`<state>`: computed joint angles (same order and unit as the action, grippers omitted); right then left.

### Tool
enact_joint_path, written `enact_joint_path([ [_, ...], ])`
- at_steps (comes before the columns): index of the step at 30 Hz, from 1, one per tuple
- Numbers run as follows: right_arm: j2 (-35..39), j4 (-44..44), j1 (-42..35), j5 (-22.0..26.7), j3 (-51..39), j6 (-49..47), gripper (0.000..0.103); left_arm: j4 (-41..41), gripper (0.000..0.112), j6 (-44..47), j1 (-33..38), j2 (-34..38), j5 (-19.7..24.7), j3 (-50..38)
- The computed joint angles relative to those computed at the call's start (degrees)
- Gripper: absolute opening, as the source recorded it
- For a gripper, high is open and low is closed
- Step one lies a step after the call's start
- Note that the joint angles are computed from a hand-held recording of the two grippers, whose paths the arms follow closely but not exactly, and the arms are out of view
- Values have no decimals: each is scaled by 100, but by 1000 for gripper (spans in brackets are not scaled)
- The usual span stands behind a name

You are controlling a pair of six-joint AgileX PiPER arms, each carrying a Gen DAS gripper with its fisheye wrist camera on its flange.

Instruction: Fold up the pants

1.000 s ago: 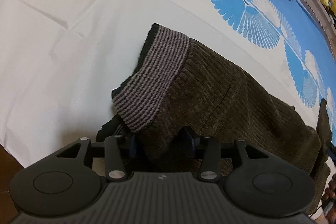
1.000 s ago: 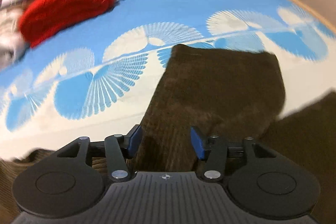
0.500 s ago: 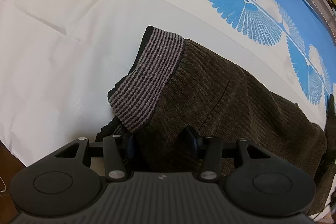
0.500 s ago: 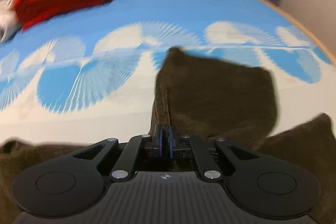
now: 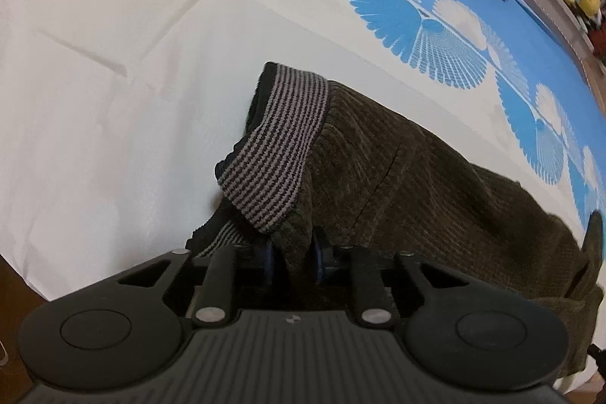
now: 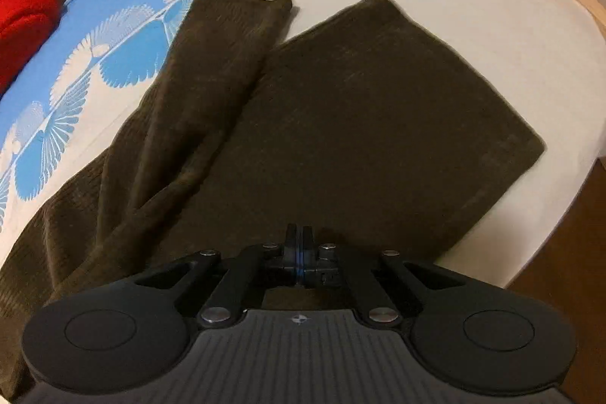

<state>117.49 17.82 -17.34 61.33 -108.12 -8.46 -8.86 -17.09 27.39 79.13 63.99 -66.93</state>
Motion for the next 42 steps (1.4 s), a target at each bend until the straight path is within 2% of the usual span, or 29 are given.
enact_joint_path([
  [3, -416, 1051, -198, -727, 652, -1059, 7, -58, 29, -197, 84, 16, -47, 12],
  [5, -591, 1824, -163, -1121, 965, -1754, 20, -75, 29, -273, 120, 16, -85, 23],
  [6, -626, 2080, -101, -1319, 1082, -1989, 29, -69, 29, -337, 122, 35, -100, 19],
  [7, -605, 2195, -20, -1427, 1093, -2074, 37, -58, 29, -362, 132, 46, -99, 18],
  [8, -493, 2202, 120, -1493, 994, -2025, 39, -56, 29, -388, 143, 73, -95, 12],
  [10, -158, 1809, 339, -1524, 565, -1422, 41, -116, 29, -364, 206, 130, -93, 0],
  [13, 553, 1285, 493, -1518, -240, 47, 41, -307, 30, -193, 387, 226, -65, -15],
  [15, 1203, 874, 530, -1181, -1098, 1119, 41, -363, 31, -46, 446, 288, -43, -29],
  [18, 1934, 660, 559, -867, -1985, 2125, 42, -550, 33, 257, 579, 381, -21, -57],
  [20, 2037, 779, 516, -1027, -2014, 2446, 43, -705, 33, 420, 703, 399, -19, -21],
  [23, 2234, 1055, 487, -1245, -2170, 2391, 43, -820, 33, 496, 796, 442, -5, -19],
  [25, 2306, 1120, 484, -1381, -2228, 2350, 42, -783, 33, 472, 755, 448, 1, -34],
  [26, 2305, 1205, 469, -1470, -2185, 2283, 38, -745, 33, 448, 718, 447, -1, -44],
  [27, 2276, 1220, 463, -1537, -2128, 2245, 17, -717, 33, 461, 718, 423, 17, -39],
  [28, 2308, 1153, 475, -1478, -2264, 2314, 5, -680, 33, 447, 700, 400, 19, -34],
  [31, 1983, 1443, 438, -1788, -1919, 1860, 4, -521, 28, 291, 555, 343, -27, -16],
  [33, 1447, 1730, 383, -2215, -1294, 1390, 4, -442, 16, 253, 448, 176, -150, 44],
  [36, 429, 2405, 188, -2944, -88, 542, 3, -398, 14, 328, 322, -212, -339, 154],
  [38, -286, 2399, 44, -3377, 724, 190, 3, -676, 14, 570, 394, -513, -380, 269],
  [40, -719, 1778, -128, -3420, 1201, 493, 3, -995, 14, 885, 552, -734, -290, 365],
  [42, -847, 824, -393, -2890, 1316, 1343, 3, -1132, 14, 1146, 666, -878, -59, 433],
])
